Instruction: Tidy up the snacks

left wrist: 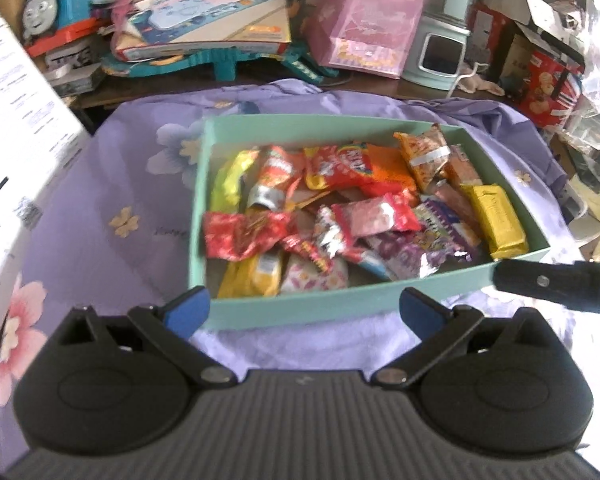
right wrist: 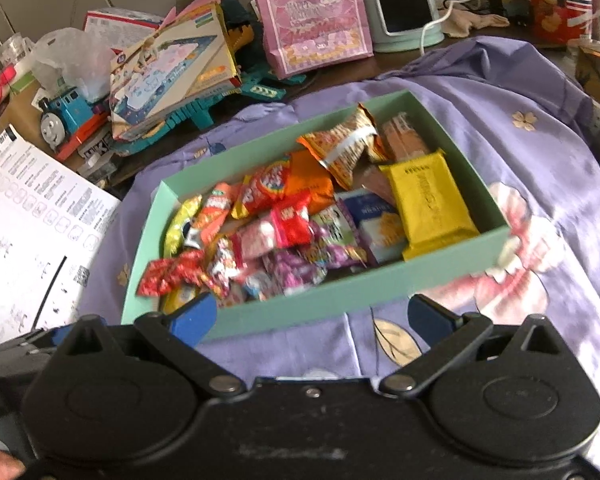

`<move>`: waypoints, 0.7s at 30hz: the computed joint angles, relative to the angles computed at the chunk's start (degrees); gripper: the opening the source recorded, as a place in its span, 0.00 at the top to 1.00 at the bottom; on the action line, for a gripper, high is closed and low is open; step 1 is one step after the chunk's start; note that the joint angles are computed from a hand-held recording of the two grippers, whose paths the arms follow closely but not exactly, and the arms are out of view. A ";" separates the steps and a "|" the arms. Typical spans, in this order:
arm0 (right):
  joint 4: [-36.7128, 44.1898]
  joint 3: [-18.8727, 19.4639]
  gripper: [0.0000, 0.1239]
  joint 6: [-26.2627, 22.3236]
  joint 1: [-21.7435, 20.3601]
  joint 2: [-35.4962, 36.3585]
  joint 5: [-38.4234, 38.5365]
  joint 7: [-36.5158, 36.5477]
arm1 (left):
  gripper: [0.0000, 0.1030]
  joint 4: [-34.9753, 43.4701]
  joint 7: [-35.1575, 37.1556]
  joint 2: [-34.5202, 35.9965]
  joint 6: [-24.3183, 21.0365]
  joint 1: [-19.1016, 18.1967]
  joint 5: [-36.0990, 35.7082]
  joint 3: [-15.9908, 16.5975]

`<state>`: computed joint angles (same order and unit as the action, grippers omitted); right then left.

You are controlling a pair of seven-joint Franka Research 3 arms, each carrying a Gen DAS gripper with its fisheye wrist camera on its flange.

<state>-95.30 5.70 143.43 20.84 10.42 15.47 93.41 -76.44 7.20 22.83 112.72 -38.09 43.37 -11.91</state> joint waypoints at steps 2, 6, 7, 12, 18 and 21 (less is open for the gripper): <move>-1.55 -0.21 0.17 -0.70 -0.05 -1.30 -0.50 0.33 | 0.00 -0.69 -0.52 -0.63 -1.47 -0.59 0.53 -0.02; -4.78 -0.47 0.17 -0.74 0.26 -3.65 -3.59 1.73 | 0.00 -2.50 -2.44 -2.07 -3.76 -1.09 1.08 -0.55; -5.47 -0.55 0.17 -0.75 0.47 -4.12 -5.32 2.48 | 0.00 -2.91 -3.00 -2.36 -4.16 -1.09 1.06 -0.74; -7.03 -0.34 0.17 -2.87 0.91 -5.52 -10.80 4.07 | 0.00 -4.72 -4.51 -3.23 -4.67 -0.62 0.45 -1.68; -7.79 0.08 0.17 -4.52 1.28 -5.99 -13.98 3.77 | 0.00 -5.06 -4.94 -2.82 -5.62 -0.37 -0.89 -2.23; -8.08 0.12 0.17 -4.94 1.22 -6.17 -14.06 3.91 | 0.00 -5.19 -5.05 -2.68 -5.84 -0.33 -1.29 -2.28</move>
